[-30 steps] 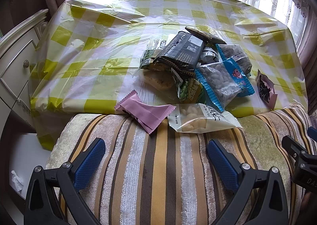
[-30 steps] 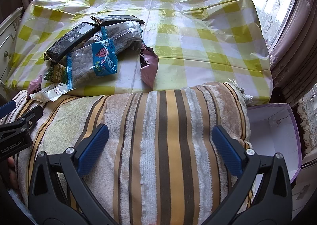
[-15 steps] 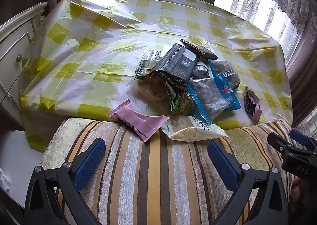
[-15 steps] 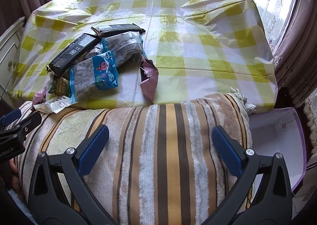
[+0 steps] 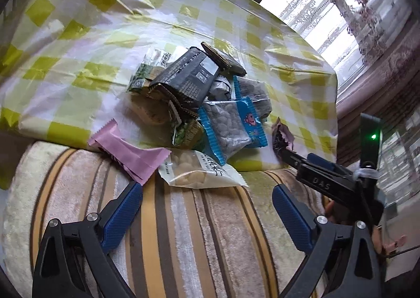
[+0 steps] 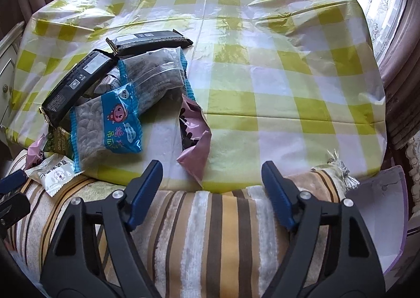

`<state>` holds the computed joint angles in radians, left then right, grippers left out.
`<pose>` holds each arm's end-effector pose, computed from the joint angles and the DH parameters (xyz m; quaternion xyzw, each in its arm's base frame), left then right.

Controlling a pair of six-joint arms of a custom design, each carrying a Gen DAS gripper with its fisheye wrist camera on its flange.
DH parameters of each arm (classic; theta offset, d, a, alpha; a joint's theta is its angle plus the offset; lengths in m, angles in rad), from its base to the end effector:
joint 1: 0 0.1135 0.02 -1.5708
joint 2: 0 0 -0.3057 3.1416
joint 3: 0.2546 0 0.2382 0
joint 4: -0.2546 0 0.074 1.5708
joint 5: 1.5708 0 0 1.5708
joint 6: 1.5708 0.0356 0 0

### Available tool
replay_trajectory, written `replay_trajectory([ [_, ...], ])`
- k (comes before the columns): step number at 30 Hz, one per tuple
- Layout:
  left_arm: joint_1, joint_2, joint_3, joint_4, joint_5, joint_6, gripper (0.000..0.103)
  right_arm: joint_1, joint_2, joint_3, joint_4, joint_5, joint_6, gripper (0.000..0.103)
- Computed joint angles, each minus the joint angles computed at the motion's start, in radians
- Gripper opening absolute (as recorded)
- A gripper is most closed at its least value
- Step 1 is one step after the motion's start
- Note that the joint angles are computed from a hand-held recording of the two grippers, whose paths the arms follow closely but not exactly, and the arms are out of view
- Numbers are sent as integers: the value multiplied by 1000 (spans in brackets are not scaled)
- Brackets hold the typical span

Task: Organize snacks
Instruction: 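Reach the left tool to the pink wrapper bar and close on it, then carry the pink bar into the white box and open the left tool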

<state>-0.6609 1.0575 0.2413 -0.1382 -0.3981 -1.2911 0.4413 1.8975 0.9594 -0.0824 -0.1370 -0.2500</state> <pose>0.1137 -0.0709 0.1658 -0.3465 0.8695 -0.1407 0.3227 0.3234 0.1581 0.1595 -0.3428 0.8970 0.0915 0.2635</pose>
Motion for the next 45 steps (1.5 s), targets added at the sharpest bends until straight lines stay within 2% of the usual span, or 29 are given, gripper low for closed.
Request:
replay_trajectory([
  [5, -9, -24, 8, -30, 3, -64, 88, 8, 36, 37, -23, -11, -8, 68],
  [6, -5, -39, 0, -30, 5, -73, 85, 9, 45, 47, -32, -17, -10, 67],
  [7, -7, -52, 0, -51, -9, -98, 75, 8, 56, 58, -42, -21, -11, 64],
  [8, -10, -84, -6, -74, -20, -127, 70, 8, 64, 67, -52, -24, -10, 60],
  [10, 15, -160, -18, -103, -1, -137, 69, 4, 78, 81, -66, -38, -14, 55],
  [12, 4, -161, 19, -225, -56, -202, 69, 0, 88, 89, -71, -52, -13, 53],
  [13, 22, -157, 26, -251, -64, -209, 69, 0, 92, 94, -74, -56, -12, 52],
  [14, 67, -154, 23, -250, -48, -192, 69, 1, 95, 97, -74, -58, -12, 52],
  [17, 262, -114, -15, -126, 66, -73, 68, 8, 101, 103, -70, -56, -14, 52],
  [20, 391, -11, -19, -43, 144, 4, 62, 7, 107, 111, -69, -65, -12, 48],
  [23, 440, 124, 5, -1, 158, 32, 52, -5, 113, 120, -71, -89, 0, 41],
  [25, 448, 160, 19, -21, 146, 38, 37, -8, 116, 124, -69, -99, 5, 35],
  [26, 449, 180, 25, -23, 138, 40, 36, -12, 116, 123, -70, -110, 6, 30],
  [31, 398, 196, 37, -46, 89, 6, 21, -30, 111, 113, -72, -168, 7, 28],
  [37, 313, 169, 49, -113, 22, -72, 21, -46, 73, 73, -37, -201, 13, 27],
  [45, 67, 111, 113, -320, -126, -302, 20, -88, -1, 8, -5, -247, 4, 27],
])
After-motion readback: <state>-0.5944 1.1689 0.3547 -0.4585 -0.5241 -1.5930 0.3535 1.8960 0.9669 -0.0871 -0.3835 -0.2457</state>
